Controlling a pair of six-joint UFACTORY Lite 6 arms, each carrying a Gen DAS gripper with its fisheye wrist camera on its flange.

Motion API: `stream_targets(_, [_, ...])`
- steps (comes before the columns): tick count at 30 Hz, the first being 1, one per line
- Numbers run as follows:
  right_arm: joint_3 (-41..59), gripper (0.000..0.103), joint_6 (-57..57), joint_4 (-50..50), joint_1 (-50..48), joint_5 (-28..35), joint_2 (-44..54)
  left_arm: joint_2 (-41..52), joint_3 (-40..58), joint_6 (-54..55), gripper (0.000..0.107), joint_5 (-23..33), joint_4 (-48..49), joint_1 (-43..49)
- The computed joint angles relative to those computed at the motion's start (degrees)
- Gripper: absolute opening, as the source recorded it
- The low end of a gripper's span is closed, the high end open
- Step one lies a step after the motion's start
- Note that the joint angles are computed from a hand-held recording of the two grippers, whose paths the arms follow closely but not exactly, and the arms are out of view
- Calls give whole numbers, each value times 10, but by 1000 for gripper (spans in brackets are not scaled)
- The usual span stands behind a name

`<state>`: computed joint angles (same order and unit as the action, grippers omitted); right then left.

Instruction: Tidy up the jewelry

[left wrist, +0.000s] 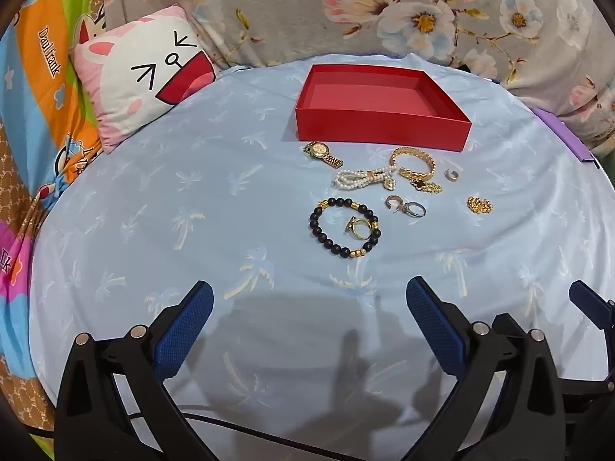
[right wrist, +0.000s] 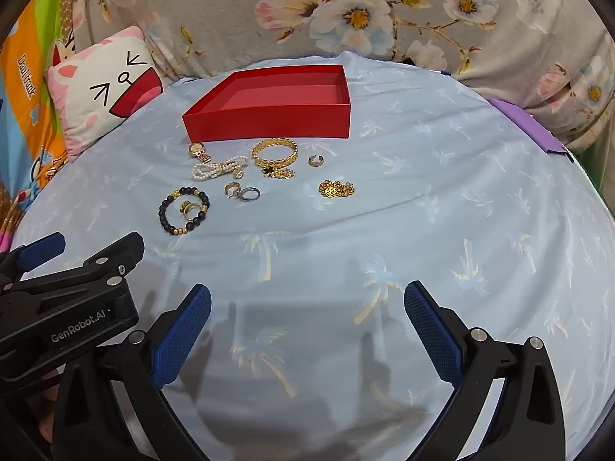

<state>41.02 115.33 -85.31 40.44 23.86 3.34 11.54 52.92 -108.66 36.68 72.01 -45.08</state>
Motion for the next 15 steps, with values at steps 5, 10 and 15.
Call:
stream_targets(5, [0, 98, 4, -2, 5, 10, 0, -13, -3, 21, 98, -4, -22, 7])
stream_targets(10, [-1, 98, -11, 24, 20, 20, -9, -4, 5, 31, 98, -8, -32, 10])
stream_targets(15, [6, 98, -16, 30, 15, 16, -4, 6, 8, 27, 98, -13, -23, 12])
